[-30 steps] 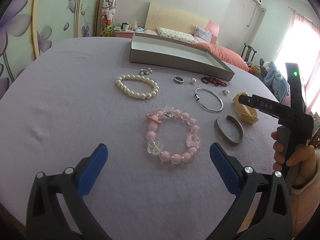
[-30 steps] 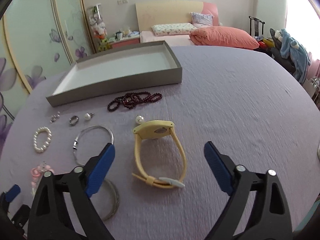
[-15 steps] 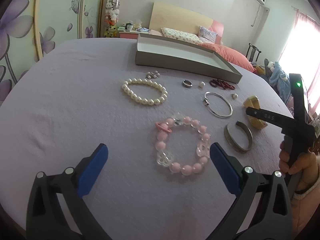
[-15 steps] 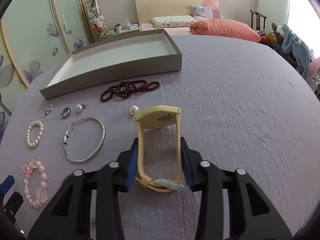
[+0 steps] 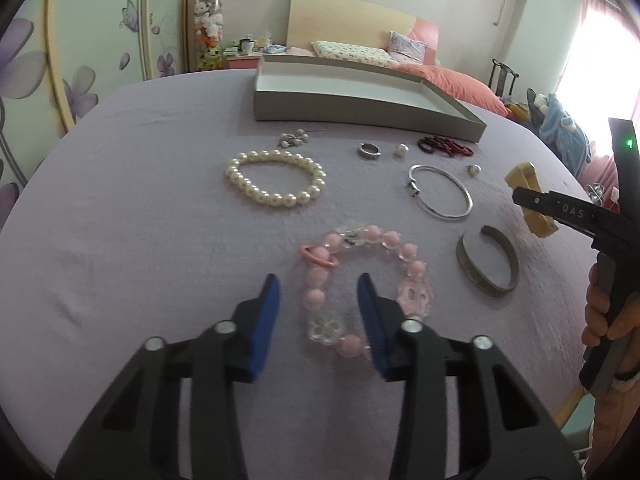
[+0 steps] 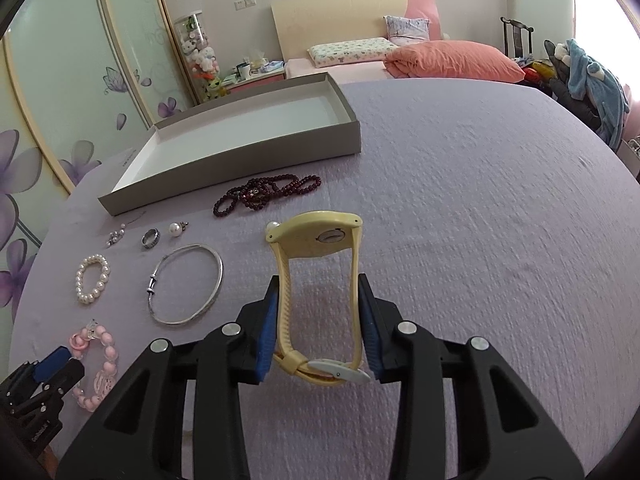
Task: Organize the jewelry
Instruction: 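Grasp the pink beaded bracelet with the left tool while the right tool holds the watch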
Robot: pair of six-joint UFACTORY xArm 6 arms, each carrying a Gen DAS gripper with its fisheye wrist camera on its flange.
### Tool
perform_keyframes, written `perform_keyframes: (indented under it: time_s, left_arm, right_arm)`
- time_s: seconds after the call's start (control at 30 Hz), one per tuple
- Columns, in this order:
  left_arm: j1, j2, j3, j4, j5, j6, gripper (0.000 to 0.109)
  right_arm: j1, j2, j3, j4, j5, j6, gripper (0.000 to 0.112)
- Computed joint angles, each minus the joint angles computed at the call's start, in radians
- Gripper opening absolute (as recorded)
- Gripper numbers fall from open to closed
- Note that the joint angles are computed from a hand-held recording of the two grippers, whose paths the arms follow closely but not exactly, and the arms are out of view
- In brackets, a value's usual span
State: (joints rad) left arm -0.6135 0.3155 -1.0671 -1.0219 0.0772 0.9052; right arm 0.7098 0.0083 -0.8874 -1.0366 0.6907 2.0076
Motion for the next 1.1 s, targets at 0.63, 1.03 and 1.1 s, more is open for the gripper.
perform_keyframes:
  time_s: [0.63,1.03,1.1]
  left_arm:
    - [-0.009,0.002,0.07,0.51,-0.099,-0.393,0.015]
    - [-0.033,-0.052,-0.001,-0.075,-0.03,0.146,0.014]
    - [-0.029,-0.069,-0.014,-0.145,-0.008,0.218,0.014]
  right_arm:
    - [0.032,-0.05,0.032,-0.055,0.02,0.053,0.038]
    - [0.052,-0.085,0.046,-0.099,0.047,0.076,0.038]
    - [0.054,-0.088,0.045,-0.105,0.051,0.076,0.038]
